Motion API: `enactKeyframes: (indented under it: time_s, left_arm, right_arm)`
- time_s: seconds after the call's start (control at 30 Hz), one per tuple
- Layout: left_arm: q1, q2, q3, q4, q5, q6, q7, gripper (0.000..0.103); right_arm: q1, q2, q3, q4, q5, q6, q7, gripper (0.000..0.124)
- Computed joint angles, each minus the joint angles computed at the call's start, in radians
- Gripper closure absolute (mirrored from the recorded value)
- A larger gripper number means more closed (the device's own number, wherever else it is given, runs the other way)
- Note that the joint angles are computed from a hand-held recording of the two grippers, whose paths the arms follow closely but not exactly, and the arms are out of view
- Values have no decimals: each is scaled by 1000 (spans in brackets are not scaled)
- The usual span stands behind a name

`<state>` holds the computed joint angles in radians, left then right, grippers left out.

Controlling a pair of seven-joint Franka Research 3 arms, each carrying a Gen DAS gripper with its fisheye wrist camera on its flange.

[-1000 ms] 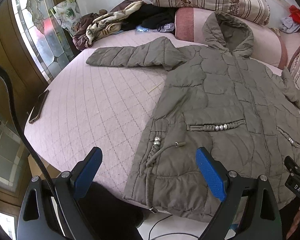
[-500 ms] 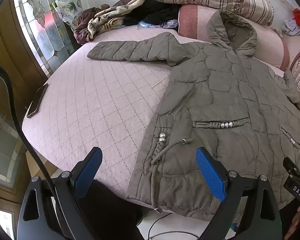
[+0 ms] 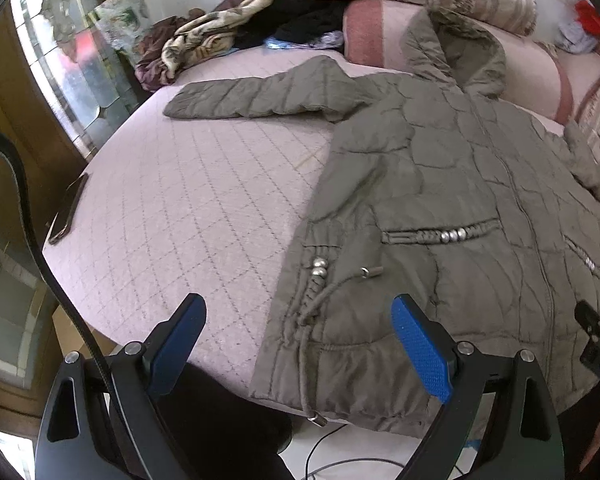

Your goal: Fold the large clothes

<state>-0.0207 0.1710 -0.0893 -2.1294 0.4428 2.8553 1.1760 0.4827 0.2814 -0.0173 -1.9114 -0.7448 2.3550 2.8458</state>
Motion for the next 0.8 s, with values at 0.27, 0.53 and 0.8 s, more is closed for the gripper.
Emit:
enactKeyframes:
  time_s: [0.27,0.53,0.8]
  left_arm:
    - [18,-2,-35,-17,-77,35,122,9]
    - [14,3,-19,0,-128,74,193,9]
    - [71,78,14,173,-113,-22,88,9]
  right_arm:
    - [-4,-8,0,-16,1,16,9,22]
    - [-14,-21,-1,-38,-3,34,29,22]
    - [-22,-27,-5,-50,-17,47,49,22]
